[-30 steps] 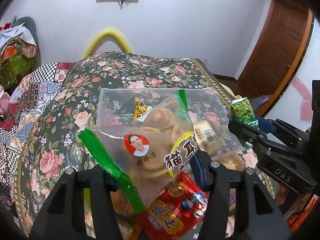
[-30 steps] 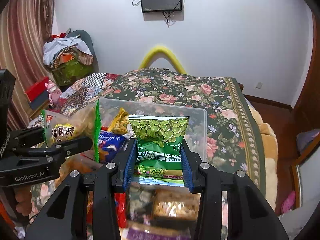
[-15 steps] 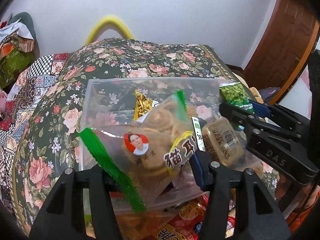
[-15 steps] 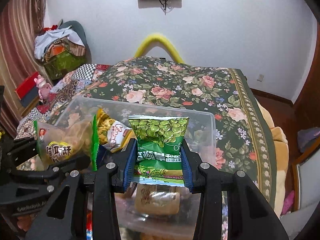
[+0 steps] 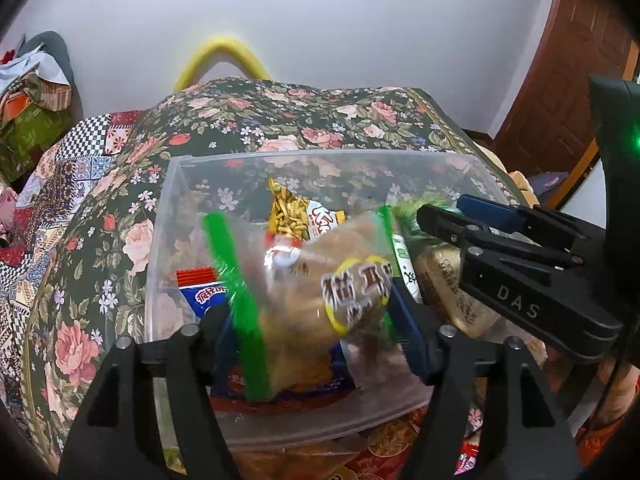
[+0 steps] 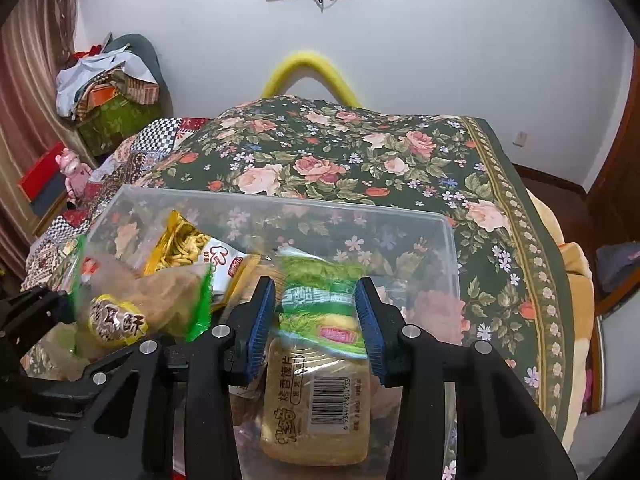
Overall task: Organize snacks
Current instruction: 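Lower the cat-ear bag into the box with the left tool while the right tool drops the pea bag in, then grasp the wrapped biscuit roll with the left tool while the right tool grasps the red cartoon chip bag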
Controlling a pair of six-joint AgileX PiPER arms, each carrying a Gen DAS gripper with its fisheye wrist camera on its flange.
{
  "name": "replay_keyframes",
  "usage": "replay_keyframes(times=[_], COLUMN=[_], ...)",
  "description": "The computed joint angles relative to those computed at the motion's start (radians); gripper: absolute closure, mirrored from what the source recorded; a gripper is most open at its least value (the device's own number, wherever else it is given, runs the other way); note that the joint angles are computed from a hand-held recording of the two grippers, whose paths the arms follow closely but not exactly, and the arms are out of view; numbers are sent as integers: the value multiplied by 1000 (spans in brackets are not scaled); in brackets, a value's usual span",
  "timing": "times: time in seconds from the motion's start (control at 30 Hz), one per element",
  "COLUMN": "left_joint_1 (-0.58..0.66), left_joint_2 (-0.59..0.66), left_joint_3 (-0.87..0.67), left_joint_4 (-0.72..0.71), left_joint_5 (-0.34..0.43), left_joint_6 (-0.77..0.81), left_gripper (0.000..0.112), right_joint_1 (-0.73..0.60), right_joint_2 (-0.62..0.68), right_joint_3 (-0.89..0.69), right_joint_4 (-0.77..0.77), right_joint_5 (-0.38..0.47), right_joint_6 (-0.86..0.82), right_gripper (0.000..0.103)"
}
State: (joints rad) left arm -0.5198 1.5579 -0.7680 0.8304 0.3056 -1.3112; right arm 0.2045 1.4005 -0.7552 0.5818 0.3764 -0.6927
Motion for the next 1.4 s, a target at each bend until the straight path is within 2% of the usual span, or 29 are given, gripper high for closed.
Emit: replay_keyframes(times=[0.13,0.2,0.47,0.77,1.0,1.07,1.27,1.4], left_joint_1=[-8,-17,-66,-183,-268,-278,-235,-221], left_joint_2=[-27,-57,-203,-421,-587,-626,-706,-703], left_joint_3=[10,20,50,110,220,261,368,445], left_joint_4=[8,30,5,-47,-122,-138,-238,-257], left_joint_5=[7,22,110,282,402,422,418,379], left_joint_6=[-9,-28,1,59,85,79,134,109], left_gripper=[40,39,37,27,22,22,21,20], right_joint_1=[9,0,-40,-132,-305,-336,-380,-321], right_joint_2=[-45,-63,-200,-448,-595,-617,-689,-691], right_joint_3=[25,31,68,137,189,204,254,281], right_joint_4=[-36,-9,27,33,91,96,80,64], right_joint_5=[-24,-16,63,222,421,452,519,494], right_joint_6=[41,13,-21,-35,-156,-172,-179,-123], right_gripper=[47,44,43,38,36,35,32,28])
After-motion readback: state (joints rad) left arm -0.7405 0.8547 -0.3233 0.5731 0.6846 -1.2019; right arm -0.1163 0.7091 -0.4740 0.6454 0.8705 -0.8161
